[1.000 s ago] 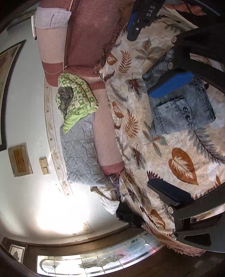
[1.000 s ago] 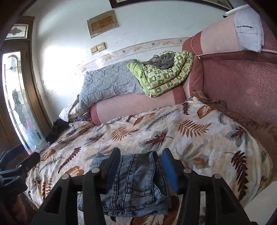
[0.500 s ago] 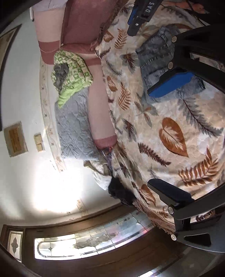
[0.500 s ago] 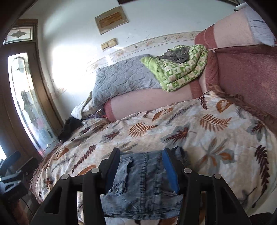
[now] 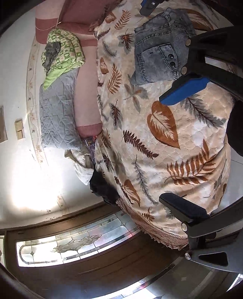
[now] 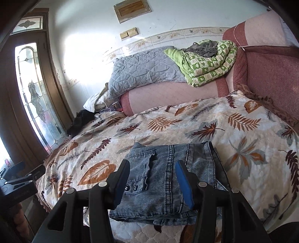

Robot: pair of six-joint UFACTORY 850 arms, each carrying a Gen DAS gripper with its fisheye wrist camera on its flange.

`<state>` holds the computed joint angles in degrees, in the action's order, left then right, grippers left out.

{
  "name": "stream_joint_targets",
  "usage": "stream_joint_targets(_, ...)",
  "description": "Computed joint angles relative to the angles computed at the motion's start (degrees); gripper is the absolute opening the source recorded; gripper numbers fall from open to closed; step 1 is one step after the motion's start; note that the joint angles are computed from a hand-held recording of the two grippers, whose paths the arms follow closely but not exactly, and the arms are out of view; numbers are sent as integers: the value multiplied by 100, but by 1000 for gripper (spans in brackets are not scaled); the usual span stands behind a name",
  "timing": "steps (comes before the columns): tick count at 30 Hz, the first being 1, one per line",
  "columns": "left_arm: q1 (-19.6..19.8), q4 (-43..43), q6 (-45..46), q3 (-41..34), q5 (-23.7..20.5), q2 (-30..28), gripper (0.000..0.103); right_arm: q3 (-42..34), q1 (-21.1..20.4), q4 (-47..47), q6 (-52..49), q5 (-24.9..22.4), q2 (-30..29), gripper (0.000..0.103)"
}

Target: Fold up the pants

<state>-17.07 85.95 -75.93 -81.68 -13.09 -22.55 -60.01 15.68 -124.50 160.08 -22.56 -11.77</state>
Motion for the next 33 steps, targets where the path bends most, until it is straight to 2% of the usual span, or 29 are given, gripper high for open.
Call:
stream_joint_targets(19, 275, 1576, -1898, 399, 385, 552, 95, -254, 542, 374, -927, -262, 253, 55)
stream_joint_targets(22, 271, 1794, -2165, 419, 443, 589, 95, -178, 616, 463, -1066, -325, 345, 60)
stream_joint_targets(27, 223, 1448, -1779, 369, 526, 548, 95, -32, 633, 627, -1155, -487, 487, 61)
stream_joint_targets(31, 167, 322, -590, 265, 582, 459, 95, 24, 562, 839, -1257, -449, 534, 61)
stream_joint_targets(33, 132, 308, -529, 238, 587, 428, 95, 46, 511, 922, -1275, -413, 546, 61)
